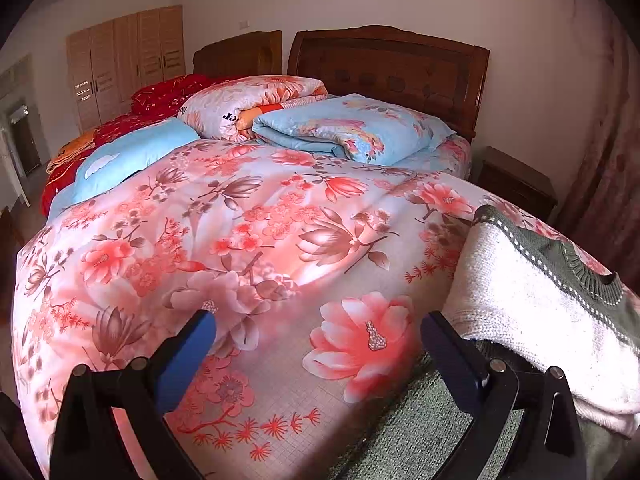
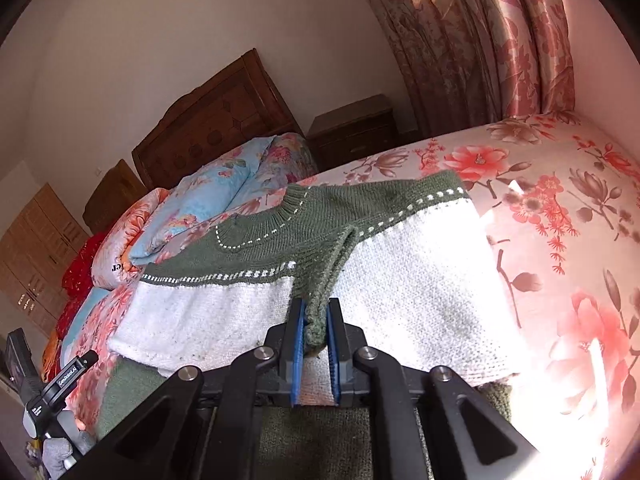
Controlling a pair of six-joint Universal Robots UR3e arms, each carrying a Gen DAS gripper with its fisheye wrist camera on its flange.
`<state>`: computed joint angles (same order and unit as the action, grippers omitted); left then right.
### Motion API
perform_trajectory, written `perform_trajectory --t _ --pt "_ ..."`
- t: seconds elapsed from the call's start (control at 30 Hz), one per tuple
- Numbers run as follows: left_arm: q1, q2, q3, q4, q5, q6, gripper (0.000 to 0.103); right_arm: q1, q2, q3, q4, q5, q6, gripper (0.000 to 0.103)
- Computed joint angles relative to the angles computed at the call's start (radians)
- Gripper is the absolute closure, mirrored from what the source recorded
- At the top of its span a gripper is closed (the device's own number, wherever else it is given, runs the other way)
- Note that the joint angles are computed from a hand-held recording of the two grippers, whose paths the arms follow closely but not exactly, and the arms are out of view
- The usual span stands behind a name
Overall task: Fold small clothes
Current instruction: 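Reposition the cuff along the sweater body with the right tool and release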
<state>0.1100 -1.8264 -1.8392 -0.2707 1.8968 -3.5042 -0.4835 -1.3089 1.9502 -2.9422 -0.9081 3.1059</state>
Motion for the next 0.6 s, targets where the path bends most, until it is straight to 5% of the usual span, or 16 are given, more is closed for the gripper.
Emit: perform_trajectory --t 0.27,0.43,0.6 --pt "0.014 0.011 -0.013 0.002 -0.014 -0.009 0.0 0.042 -0.013 -0.044 0.135 -0.154 -0.026 0.087" --pt "0.014 0.017 -0.021 0.009 -0.012 -0.017 0.0 0.111 -0.07 -0.022 0.05 -0.411 0.065 0.075" --pt "0.017 0.016 -0.025 0.02 -0.018 -0.019 0.0 0.267 -0.059 -0.065 -0.017 -0.506 -0.086 0.073"
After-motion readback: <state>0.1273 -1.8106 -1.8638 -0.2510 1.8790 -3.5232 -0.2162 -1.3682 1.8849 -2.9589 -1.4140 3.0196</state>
